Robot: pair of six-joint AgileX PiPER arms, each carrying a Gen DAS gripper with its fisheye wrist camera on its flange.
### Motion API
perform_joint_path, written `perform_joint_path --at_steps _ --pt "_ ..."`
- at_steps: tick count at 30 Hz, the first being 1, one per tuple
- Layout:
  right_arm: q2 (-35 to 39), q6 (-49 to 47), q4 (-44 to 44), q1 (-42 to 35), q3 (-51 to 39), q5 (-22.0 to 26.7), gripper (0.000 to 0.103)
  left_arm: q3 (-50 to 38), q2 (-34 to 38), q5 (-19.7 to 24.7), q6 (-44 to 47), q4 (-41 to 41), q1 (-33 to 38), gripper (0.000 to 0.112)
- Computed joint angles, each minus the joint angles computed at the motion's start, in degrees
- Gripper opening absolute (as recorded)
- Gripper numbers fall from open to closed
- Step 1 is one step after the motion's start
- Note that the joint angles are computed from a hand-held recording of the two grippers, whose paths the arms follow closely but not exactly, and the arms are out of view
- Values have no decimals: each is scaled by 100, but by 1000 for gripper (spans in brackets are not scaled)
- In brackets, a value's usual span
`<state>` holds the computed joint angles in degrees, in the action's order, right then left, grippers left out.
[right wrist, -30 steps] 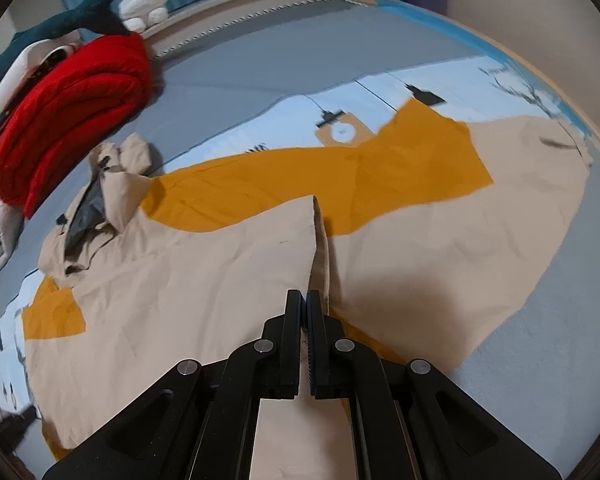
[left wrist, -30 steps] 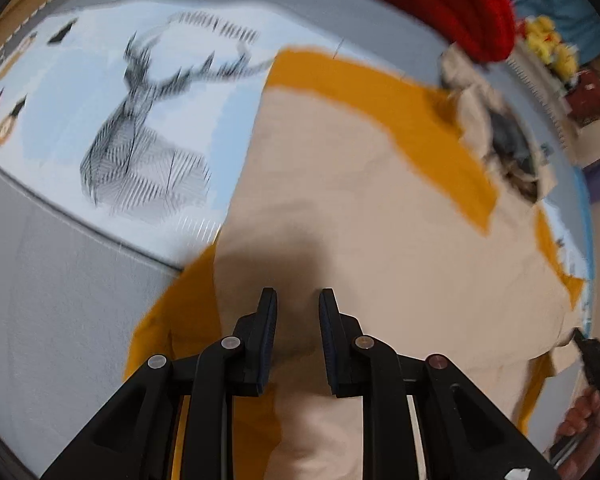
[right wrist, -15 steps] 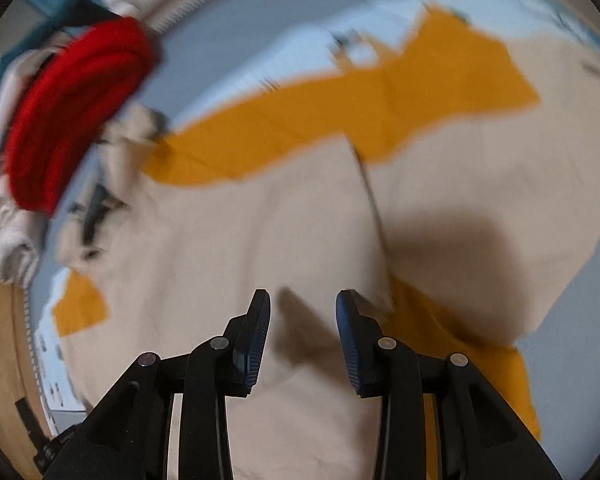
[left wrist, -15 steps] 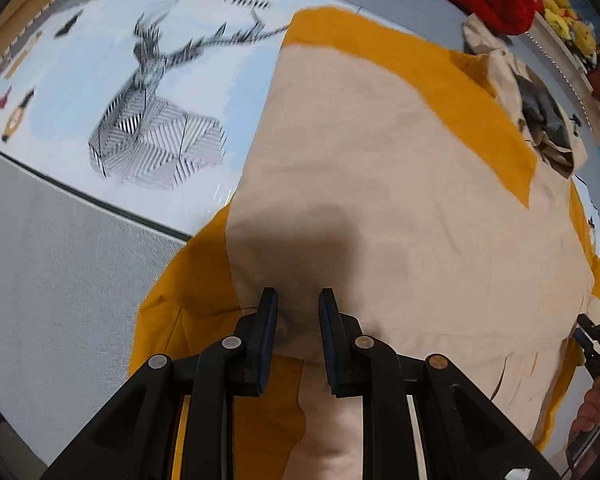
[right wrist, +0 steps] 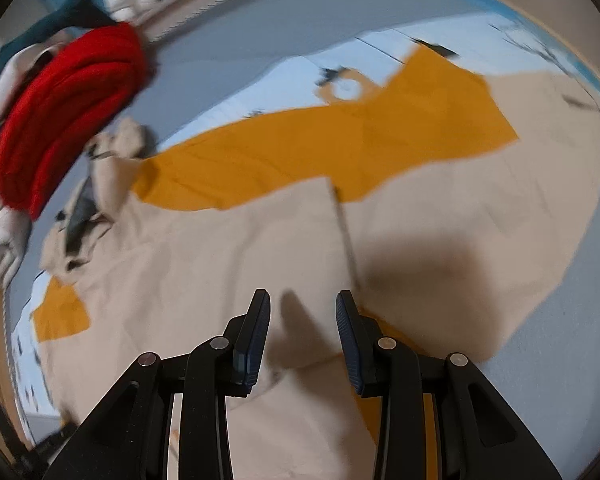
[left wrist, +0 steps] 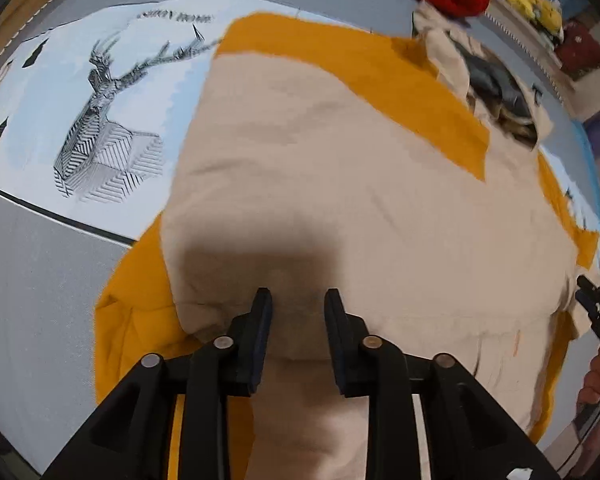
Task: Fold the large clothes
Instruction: 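Move the right tool out to the cuff of the other sleeve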
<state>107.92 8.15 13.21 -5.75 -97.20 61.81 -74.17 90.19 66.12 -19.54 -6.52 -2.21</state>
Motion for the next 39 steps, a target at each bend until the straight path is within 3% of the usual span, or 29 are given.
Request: perform_joint_path --at_steps 3,6,9,15,23,30,35,37,39 --pt "431 92 17 -29 -252 501 36 83 138 28 -90 150 -101 25" --pt "367 142 118 -116 -134 435 36 -11 7 23 -223 335 -297 25" --pt "132 -56 -96 19 -12 105 36 -9 -17 -85 -306 468 -523 34" --pt "290 14 31 -182 -10 463 36 129 -5 4 -309 489 -578 34" --pt "-473 -235 -254 -337 190 -148 36 -266 -290 44 -555 1078 -1120 35" --pt "-730 -880 -3 -945 143 -293 36 -534 -309 59 -759 1276 -1747 35" --pt "-495 -1414 644 -1836 -118 -77 36 -771 -185 38 -788 1167 -1884 35" --pt "-362 -1439 654 -2167 -207 -122 33 -711 -219 12 -783 1074 -1858 35" --pt "-179 -1545 723 -2498 -374 -165 14 -696 -210 16 -767 1048 -1852 35"
